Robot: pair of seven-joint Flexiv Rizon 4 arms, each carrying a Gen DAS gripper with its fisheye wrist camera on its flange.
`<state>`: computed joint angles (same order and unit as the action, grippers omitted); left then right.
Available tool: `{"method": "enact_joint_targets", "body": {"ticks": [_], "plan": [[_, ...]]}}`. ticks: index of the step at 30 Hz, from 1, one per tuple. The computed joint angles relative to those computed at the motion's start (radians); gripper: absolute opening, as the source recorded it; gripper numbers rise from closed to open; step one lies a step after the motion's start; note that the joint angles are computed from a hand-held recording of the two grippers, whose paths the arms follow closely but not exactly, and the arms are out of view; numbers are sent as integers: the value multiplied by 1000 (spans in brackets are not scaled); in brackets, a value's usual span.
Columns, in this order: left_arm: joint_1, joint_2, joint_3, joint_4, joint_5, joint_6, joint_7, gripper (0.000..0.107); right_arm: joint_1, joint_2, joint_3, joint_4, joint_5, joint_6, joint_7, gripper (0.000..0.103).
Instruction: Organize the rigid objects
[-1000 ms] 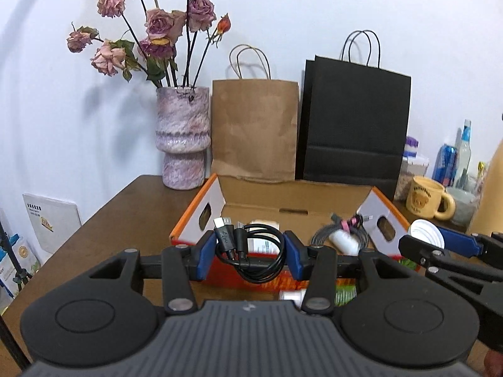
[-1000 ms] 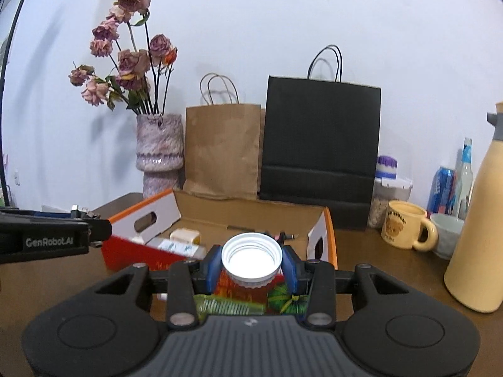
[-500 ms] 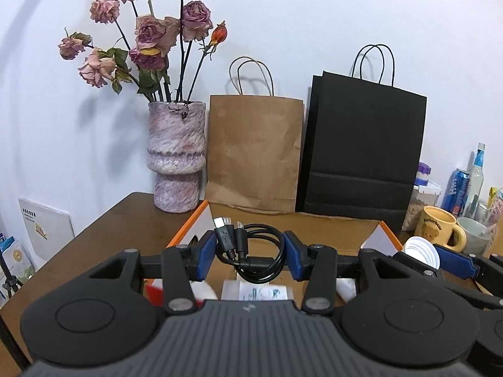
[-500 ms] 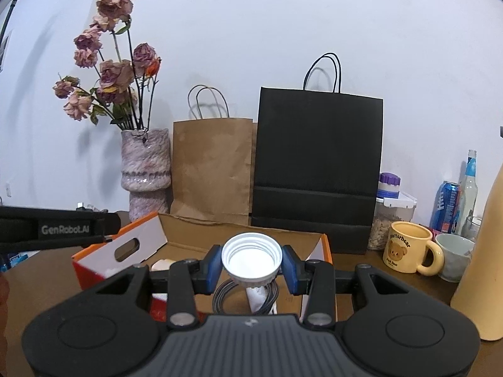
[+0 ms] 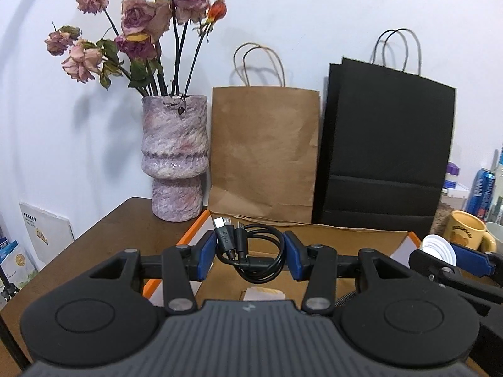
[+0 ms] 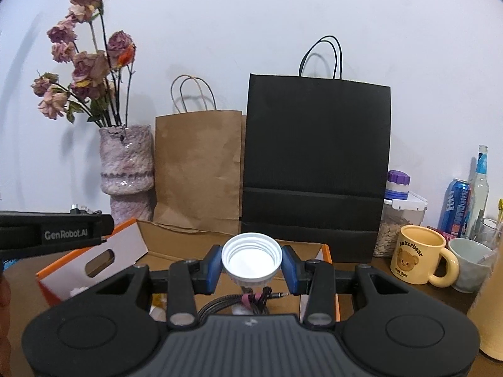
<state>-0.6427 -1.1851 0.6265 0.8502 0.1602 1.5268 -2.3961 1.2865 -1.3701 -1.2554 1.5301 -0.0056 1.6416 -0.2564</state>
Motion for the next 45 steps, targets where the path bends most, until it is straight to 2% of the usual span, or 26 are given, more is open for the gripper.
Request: {"method": "enact_joint_targets", "body": {"ticks": [13,18,29,30,31,32,33,34,36,38,40,45], "plan": [[114,-123,-103,-305,73,-221,16,47,-173,16,112,-190,-126,-43,28,39],[131,-130,-148,-333,127,-265,13,47,-208,35,166,-213,-170,-54,29,39],[159,-102,-262,-316,250,-303,13,48,-206,53,190,-184,-173,-23,8,40],[161,-99,-268,-313,255,-305,10,51,-210,59,200,-184,-171,-21,1,40],[163,-96,-272,-305,262,-298,5,55,-212,62,206,-184,-167,-18,-3,41],[163,-92,-269,-299,270,-292,-5,65,-214,67,214,-184,-166,-19,-8,46],[163,-89,-266,-296,277,-288,-15,75,-214,68,216,-184,-164,-23,-10,61],[164,-85,-264,-287,284,-275,-26,80,-211,66,212,-183,-162,-25,-9,78],[167,-77,-266,-269,290,-243,-39,95,-205,59,200,-178,-154,-14,-7,83],[164,-72,-250,-259,296,-224,-63,103,-200,56,192,-177,-148,-17,-9,88],[161,-70,-240,-255,299,-219,-77,103,-195,52,184,-177,-146,-26,-9,95],[155,-69,-222,-259,309,-237,-114,103,-192,51,180,-176,-152,-32,-4,101]]}}
